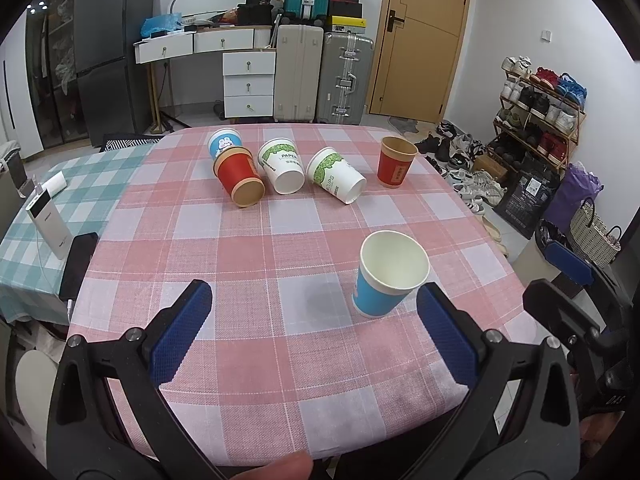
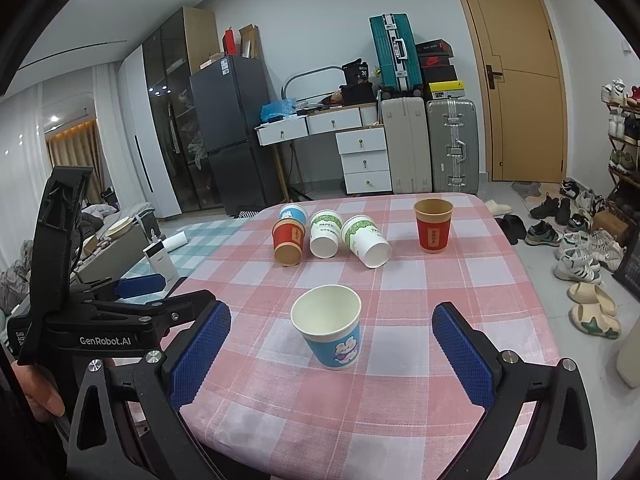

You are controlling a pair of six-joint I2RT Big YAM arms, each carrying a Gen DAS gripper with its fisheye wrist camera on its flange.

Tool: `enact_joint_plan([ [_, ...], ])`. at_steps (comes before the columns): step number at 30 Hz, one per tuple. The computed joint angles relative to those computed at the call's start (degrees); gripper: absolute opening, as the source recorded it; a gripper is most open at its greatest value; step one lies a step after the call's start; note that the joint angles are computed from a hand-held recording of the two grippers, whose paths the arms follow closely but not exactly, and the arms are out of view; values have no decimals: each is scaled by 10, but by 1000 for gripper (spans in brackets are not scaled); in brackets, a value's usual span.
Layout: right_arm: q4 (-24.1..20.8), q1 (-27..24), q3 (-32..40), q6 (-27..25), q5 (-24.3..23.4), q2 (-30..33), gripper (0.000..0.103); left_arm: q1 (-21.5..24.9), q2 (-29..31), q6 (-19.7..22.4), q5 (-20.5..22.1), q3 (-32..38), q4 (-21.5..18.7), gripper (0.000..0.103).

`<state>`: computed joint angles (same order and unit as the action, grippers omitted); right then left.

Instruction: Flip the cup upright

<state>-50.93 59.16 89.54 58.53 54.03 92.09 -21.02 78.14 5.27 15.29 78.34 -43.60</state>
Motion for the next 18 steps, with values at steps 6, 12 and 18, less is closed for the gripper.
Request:
enact_joint_plan([
  [6, -20, 0, 11, 3, 8, 6, 103, 1, 3, -1, -1, 0, 0, 102],
  [12, -16, 0, 9, 1, 7, 5, 103, 2, 2, -1, 2, 0, -1, 102],
  [18, -26, 0, 15, 2, 12, 8, 103, 1, 2, -2, -1, -1, 1, 102],
])
